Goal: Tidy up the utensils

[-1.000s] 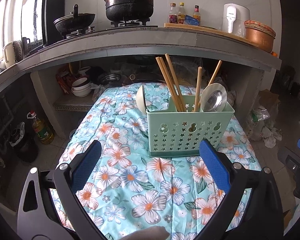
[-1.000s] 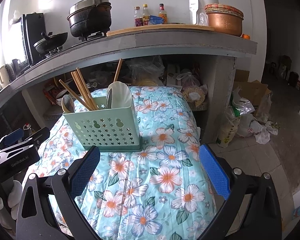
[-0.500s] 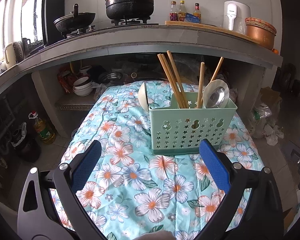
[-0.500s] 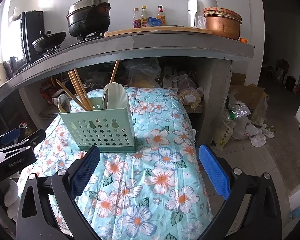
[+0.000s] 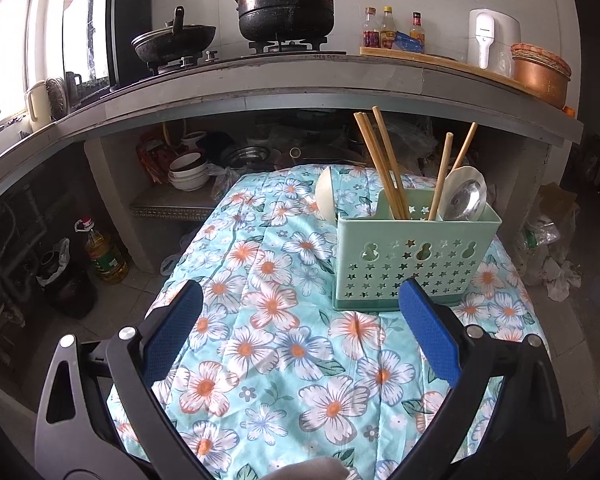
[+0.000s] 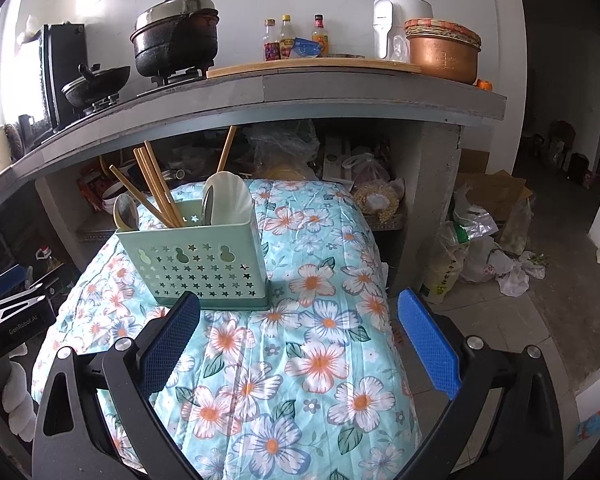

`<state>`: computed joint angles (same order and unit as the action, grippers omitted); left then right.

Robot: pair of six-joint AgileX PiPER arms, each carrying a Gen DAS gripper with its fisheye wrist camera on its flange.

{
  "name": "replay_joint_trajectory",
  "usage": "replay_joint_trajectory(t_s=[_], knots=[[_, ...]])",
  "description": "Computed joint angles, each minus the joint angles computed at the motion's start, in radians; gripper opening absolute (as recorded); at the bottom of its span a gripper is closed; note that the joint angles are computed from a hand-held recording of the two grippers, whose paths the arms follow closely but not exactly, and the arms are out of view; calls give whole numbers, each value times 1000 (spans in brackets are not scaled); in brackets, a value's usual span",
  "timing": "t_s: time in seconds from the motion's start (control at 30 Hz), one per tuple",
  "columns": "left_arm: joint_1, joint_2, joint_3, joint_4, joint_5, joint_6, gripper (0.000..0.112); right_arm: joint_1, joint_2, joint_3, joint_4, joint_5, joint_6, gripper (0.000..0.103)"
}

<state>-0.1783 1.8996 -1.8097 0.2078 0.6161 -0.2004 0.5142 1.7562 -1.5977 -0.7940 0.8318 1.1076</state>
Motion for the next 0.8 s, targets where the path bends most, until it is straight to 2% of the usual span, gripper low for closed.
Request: replay_joint_trajectory(t_s=[0.8], knots=[[0,7,-7,16,16,-18,95,3,3,-8,12,-1,-17,97]])
